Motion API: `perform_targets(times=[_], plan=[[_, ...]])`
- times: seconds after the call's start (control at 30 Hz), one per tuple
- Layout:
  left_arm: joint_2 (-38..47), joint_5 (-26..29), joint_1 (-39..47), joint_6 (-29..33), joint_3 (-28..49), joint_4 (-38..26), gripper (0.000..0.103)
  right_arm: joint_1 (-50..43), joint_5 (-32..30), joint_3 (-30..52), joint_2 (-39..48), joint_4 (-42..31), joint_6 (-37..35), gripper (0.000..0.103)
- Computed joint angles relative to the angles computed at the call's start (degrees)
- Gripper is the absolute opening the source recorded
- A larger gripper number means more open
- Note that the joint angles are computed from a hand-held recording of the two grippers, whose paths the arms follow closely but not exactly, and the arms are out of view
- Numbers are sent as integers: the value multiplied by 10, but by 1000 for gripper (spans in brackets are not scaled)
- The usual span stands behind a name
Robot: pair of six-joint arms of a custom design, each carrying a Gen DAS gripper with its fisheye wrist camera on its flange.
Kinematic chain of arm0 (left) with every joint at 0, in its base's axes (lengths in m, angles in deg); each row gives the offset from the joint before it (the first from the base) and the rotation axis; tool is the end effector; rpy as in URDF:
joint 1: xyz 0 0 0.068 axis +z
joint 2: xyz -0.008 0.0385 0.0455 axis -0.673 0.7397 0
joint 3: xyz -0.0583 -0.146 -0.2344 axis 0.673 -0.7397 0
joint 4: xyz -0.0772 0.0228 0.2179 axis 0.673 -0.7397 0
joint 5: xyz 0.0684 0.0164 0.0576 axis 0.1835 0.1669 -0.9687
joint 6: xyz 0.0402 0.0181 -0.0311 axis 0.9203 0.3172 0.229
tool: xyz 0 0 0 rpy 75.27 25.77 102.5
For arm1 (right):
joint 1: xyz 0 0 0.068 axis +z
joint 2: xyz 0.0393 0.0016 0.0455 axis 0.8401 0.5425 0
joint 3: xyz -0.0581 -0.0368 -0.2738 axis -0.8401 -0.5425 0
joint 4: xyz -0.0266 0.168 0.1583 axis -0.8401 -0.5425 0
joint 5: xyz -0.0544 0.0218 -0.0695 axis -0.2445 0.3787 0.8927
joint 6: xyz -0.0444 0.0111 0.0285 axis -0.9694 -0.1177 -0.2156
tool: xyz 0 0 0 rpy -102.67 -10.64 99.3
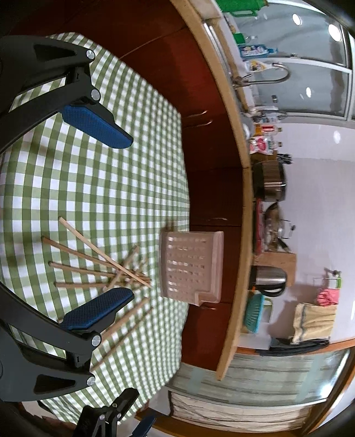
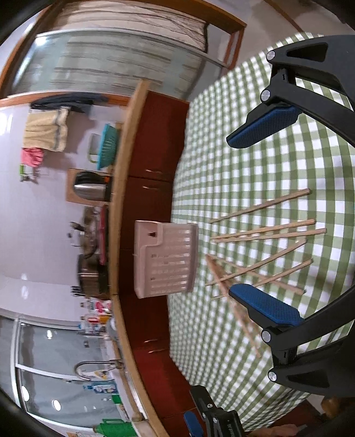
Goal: Organize utensils
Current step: 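Lower the left tool and close it on a chopstick while the right tool grasps another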
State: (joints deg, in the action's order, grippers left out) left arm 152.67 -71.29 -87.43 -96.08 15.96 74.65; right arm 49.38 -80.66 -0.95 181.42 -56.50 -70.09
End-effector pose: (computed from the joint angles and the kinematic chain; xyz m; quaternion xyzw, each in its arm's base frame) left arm 0.2189 -0.1819 0.1846 -0.0973 0.8572 0.0683 0.5011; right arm 0.2666 -0.0245 0.1654 -0.1344 0.8559 0.0495 0.4968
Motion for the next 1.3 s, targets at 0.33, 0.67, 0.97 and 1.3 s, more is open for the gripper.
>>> perform_targets(times=[0.33,0.67,0.97,1.3], plan=[[147,157,102,59,-16,109,75,3,-6,63,159,-3,-13,96],[199,243,140,113,-40,197,50,3,-15,108,218,-16,-9,96],[207,272,134,157,-24,207,17,-3,-28,115,222,-16,-6,96],[201,278,127,150,-53,239,6,-15,-32,118,230,-10,-13,95]])
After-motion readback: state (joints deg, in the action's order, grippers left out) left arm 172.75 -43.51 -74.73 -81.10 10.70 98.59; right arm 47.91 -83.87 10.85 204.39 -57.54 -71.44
